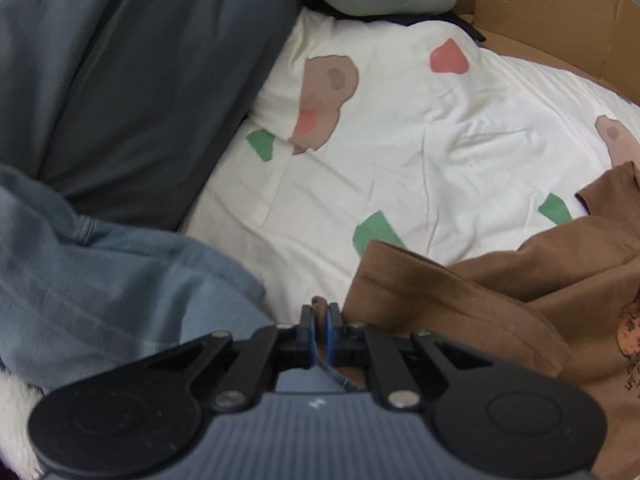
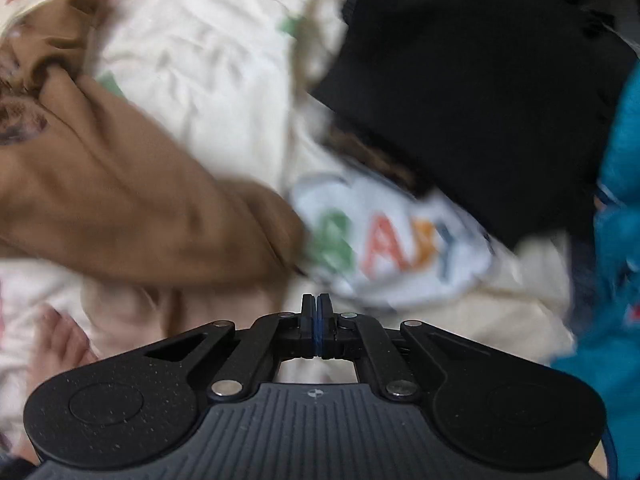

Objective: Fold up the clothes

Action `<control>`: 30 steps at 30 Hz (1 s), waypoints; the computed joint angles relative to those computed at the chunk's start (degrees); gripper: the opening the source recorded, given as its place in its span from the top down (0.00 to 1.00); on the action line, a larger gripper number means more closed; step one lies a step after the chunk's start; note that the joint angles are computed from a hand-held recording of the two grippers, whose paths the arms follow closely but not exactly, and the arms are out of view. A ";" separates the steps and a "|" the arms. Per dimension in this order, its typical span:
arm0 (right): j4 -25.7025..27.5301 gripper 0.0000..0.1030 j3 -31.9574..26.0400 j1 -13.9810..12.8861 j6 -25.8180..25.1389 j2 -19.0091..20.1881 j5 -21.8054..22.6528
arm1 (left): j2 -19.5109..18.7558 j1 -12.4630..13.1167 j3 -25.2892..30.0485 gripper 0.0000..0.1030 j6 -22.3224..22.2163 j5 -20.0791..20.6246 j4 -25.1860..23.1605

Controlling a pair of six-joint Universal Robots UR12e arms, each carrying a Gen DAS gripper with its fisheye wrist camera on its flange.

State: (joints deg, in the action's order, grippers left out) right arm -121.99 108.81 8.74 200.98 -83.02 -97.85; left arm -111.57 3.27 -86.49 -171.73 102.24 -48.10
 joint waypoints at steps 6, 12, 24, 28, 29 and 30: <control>0.90 1.00 4.16 -0.62 5.92 -4.89 0.20 | 1.38 0.57 -1.49 0.87 -3.77 0.34 -2.27; -4.60 0.98 3.93 -0.84 5.86 -4.20 -0.15 | 4.06 0.89 -3.79 0.51 -5.94 -2.27 -2.97; -19.03 0.51 0.49 -0.23 -1.10 2.41 7.02 | 7.39 0.17 -10.91 0.36 -13.46 -17.74 -2.77; -21.53 0.47 -1.09 0.16 -3.57 5.01 10.19 | 7.58 -0.16 -13.08 0.36 -16.86 -21.76 -1.44; -22.08 0.45 -1.51 0.23 -4.00 5.71 10.66 | 7.70 -0.27 -13.75 0.36 -17.95 -22.41 -0.80; -22.46 0.43 -2.05 0.34 -4.44 6.41 11.06 | 7.77 -0.36 -14.22 0.36 -18.94 -22.99 -0.69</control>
